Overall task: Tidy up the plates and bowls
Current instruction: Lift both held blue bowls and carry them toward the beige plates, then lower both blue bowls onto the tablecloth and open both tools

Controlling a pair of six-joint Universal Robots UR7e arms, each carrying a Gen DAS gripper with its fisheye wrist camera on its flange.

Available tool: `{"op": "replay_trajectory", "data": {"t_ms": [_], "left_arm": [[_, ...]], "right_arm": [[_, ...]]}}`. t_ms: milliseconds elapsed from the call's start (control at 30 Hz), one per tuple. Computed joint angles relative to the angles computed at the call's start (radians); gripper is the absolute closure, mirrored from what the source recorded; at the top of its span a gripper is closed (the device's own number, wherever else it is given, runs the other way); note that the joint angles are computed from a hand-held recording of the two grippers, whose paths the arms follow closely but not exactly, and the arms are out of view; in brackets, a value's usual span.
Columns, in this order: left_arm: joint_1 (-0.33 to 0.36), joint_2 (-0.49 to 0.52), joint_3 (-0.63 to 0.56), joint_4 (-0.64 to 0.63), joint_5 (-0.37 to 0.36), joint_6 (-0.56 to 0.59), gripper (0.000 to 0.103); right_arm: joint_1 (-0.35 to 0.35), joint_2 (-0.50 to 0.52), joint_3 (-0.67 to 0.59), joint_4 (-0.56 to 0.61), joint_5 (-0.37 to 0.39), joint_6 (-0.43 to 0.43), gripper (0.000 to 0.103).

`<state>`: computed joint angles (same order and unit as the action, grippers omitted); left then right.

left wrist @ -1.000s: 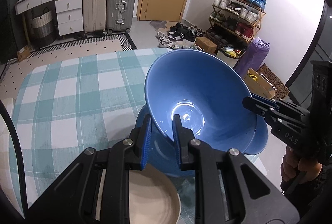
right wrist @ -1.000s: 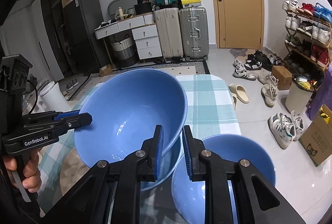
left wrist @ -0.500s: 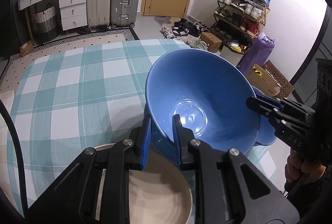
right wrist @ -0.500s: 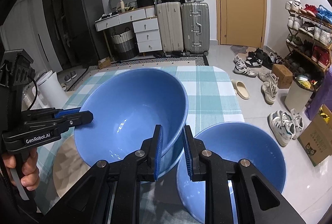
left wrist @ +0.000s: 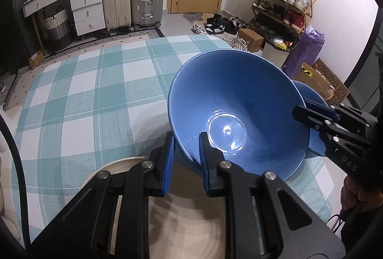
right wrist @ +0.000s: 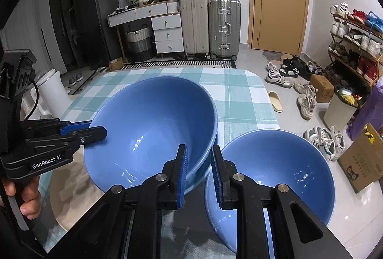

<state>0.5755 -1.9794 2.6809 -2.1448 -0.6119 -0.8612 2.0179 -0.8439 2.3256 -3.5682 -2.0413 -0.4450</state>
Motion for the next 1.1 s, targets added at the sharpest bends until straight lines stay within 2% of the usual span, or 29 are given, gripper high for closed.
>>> {"op": "replay_trajectory", "data": {"t_ms": [500, 900, 1100], "left_arm": [[0.046, 0.100, 0.004, -0.069, 0.019, 0.046, 0.087], [0.072, 0.135, 0.017, -0.138, 0.013, 0.083, 0.082], [0.099, 0.149, 0.019, -0.211, -0.014, 0.129, 0.077]], "right_arm": [[0.002, 0.037, -0.014, -0.017, -0.044, -0.018, 0.082], [-0.012, 0.061, -0.022, -0.023, -0.058, -0.034, 0.082], [-0.017, 0.070, -0.033, -0.006, -0.068, -0.031, 0.076]]}}
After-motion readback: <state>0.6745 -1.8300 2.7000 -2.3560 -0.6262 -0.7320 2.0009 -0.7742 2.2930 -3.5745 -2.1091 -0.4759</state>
